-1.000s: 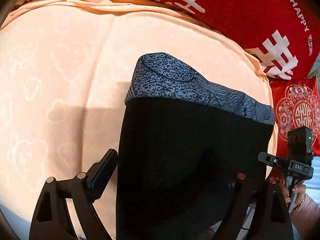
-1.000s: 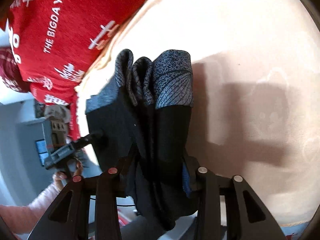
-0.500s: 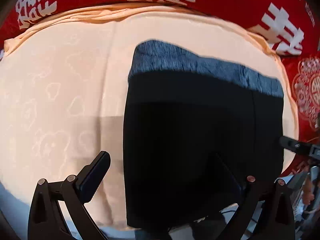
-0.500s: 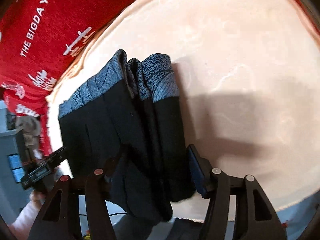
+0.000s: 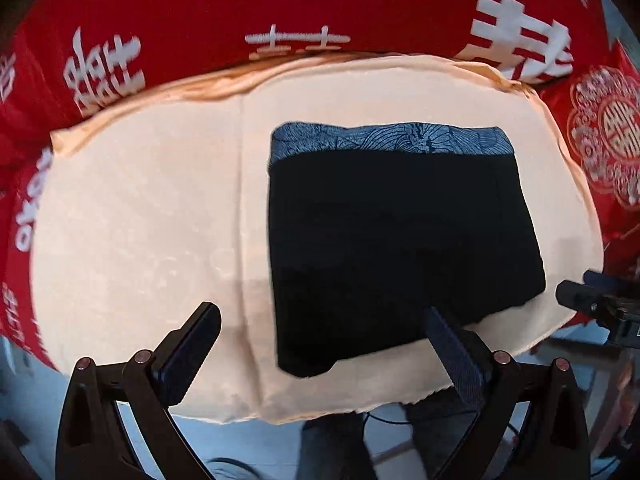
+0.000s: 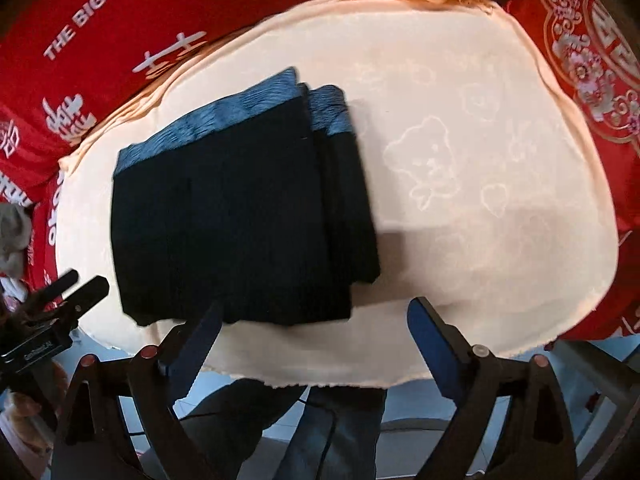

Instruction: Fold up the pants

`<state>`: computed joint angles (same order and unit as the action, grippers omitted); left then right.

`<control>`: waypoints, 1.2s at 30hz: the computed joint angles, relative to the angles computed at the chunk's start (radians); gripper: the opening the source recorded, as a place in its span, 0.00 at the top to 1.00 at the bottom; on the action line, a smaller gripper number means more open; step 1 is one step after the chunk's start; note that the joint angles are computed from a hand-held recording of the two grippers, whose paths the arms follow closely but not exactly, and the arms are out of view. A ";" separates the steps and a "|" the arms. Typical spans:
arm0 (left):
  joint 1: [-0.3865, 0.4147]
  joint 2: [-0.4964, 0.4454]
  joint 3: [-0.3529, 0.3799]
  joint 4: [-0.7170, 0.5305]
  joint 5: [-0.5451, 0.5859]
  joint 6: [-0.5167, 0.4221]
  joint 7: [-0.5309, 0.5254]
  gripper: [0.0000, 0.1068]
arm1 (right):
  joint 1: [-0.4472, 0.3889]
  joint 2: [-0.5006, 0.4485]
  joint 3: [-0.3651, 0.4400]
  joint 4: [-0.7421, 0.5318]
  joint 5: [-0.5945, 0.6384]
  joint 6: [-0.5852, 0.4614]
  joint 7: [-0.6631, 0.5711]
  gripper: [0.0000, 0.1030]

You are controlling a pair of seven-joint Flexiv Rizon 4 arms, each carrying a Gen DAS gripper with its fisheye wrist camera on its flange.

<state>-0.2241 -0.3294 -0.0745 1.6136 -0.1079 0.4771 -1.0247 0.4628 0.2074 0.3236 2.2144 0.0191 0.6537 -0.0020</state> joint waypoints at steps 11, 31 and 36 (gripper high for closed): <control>0.020 0.055 0.016 -0.065 0.019 -0.095 -0.044 0.04 | 0.037 -0.068 0.007 -0.216 -0.053 -0.218 0.064 0.07; 0.035 0.115 0.016 -0.086 0.006 -0.125 -0.044 0.04 | 0.080 -0.107 0.010 -0.368 -0.156 -0.372 0.079 0.00; 0.021 0.127 0.011 -0.088 0.017 -0.137 -0.095 0.04 | 0.072 -0.082 0.011 -0.377 -0.141 -0.411 0.029 0.00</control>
<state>-0.2027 -0.2020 -0.0636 1.5256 -0.0907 0.3403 -1.1196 0.5350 0.1250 0.3345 1.8379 -0.1217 0.2425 0.0266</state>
